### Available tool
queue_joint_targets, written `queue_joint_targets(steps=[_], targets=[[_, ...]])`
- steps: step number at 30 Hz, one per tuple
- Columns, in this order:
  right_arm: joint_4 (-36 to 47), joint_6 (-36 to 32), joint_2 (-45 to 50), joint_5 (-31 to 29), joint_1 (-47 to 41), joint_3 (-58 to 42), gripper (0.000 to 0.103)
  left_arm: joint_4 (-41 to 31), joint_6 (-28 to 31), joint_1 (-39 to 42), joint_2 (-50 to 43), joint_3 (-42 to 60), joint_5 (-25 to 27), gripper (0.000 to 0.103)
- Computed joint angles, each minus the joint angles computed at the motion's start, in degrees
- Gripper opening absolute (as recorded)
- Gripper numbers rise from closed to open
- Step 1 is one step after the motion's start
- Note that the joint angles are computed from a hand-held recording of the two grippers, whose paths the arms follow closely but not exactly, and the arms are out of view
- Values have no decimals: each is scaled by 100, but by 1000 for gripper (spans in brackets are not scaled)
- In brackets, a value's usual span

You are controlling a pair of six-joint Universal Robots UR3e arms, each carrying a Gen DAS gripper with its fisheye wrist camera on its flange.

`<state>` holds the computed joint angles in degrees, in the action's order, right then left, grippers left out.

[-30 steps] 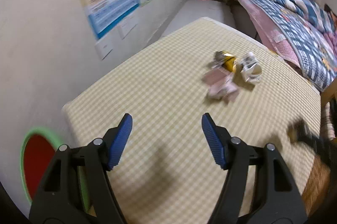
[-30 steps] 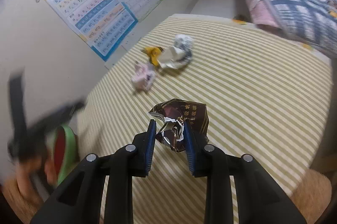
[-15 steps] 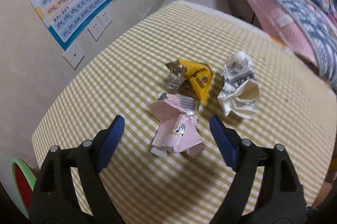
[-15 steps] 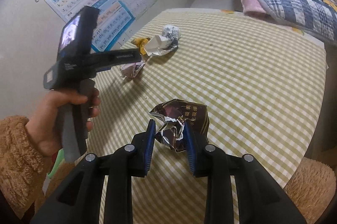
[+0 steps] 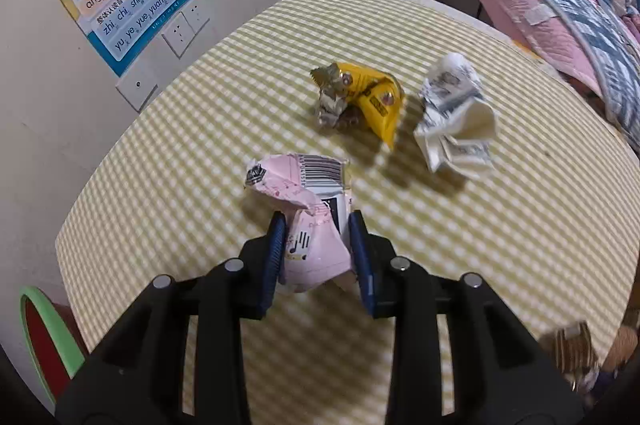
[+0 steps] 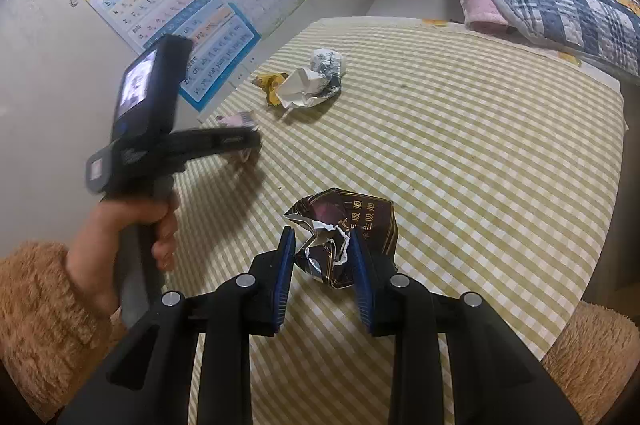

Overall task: Collect trash
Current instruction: 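Carry the pink wrapper in the left tool and foil wrapper in the right tool toward the bin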

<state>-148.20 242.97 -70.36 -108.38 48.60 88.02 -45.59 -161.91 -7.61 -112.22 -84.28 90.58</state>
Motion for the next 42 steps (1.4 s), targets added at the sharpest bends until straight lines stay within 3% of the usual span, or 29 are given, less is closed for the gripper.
queue_joint_targets(steps=[11, 19, 42], targets=[[412, -176, 272, -119, 111, -573, 28, -104, 529, 877, 2210, -2009, -870, 32], [769, -371, 589, -117, 179, -1253, 28, -368, 966, 1479, 3146, -2567, -1152, 32], [2150, -738, 1623, -199, 520, -3557, 28, -818, 1733, 2701, 4103, -2925, -1914, 32]])
